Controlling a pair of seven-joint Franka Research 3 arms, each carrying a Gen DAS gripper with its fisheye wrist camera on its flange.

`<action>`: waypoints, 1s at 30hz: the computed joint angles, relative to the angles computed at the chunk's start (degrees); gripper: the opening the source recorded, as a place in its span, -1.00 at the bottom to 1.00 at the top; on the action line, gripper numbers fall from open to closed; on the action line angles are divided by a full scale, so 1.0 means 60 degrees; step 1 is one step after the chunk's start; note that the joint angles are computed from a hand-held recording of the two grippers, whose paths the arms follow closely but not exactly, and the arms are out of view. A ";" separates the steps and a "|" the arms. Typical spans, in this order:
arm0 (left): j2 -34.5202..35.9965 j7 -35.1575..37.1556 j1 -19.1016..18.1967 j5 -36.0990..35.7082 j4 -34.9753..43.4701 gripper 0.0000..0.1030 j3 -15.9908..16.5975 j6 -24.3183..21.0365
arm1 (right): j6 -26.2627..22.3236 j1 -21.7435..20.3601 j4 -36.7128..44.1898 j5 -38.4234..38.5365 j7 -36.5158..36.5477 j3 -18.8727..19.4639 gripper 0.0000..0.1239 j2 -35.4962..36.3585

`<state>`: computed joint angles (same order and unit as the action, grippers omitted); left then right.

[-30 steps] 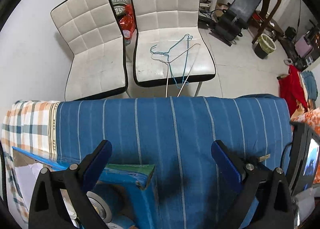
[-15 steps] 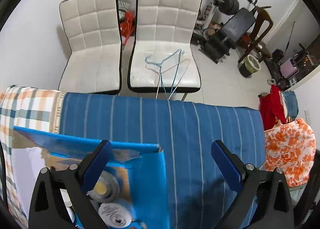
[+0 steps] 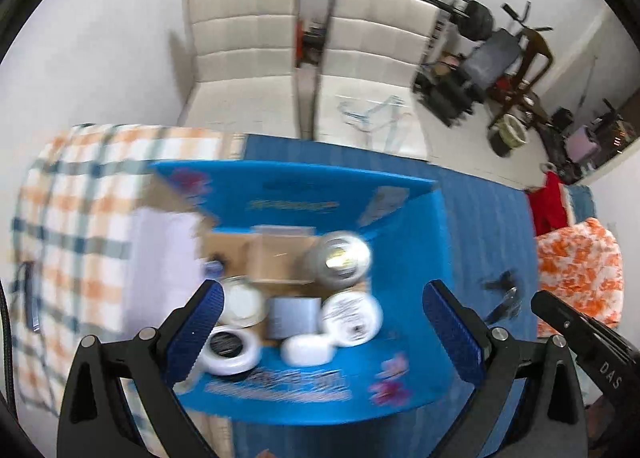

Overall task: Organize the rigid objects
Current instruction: 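Lower the car key onto the white jar in the carton and open the right gripper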

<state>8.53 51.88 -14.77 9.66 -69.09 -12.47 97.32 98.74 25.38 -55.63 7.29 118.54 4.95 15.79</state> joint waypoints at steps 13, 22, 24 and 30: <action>-0.1898 0.0243 0.0438 0.0161 -0.3740 0.98 0.0098 0.0489 | -0.0013 0.0830 -0.1602 0.0183 0.0021 0.0312 -0.96 0.0337; -0.1881 0.0713 0.0521 -0.0013 -0.4074 0.98 0.0102 0.0382 | -0.1623 0.1569 0.0038 -0.1279 0.0493 0.0030 -0.94 0.1714; -0.1965 0.0727 0.0565 -0.0028 -0.4180 0.98 0.0133 0.0460 | -0.1919 0.1692 0.0390 -0.1413 0.0620 -0.0051 -0.78 0.1933; -0.2132 0.0790 0.0682 -0.0068 -0.4310 0.98 0.0199 0.0343 | -0.1815 0.1677 0.0267 -0.1091 0.0897 -0.0057 0.40 0.1962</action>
<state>-4.26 56.63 -10.68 9.25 -94.96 -11.28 99.38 87.84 35.45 -54.03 0.74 123.92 4.61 27.57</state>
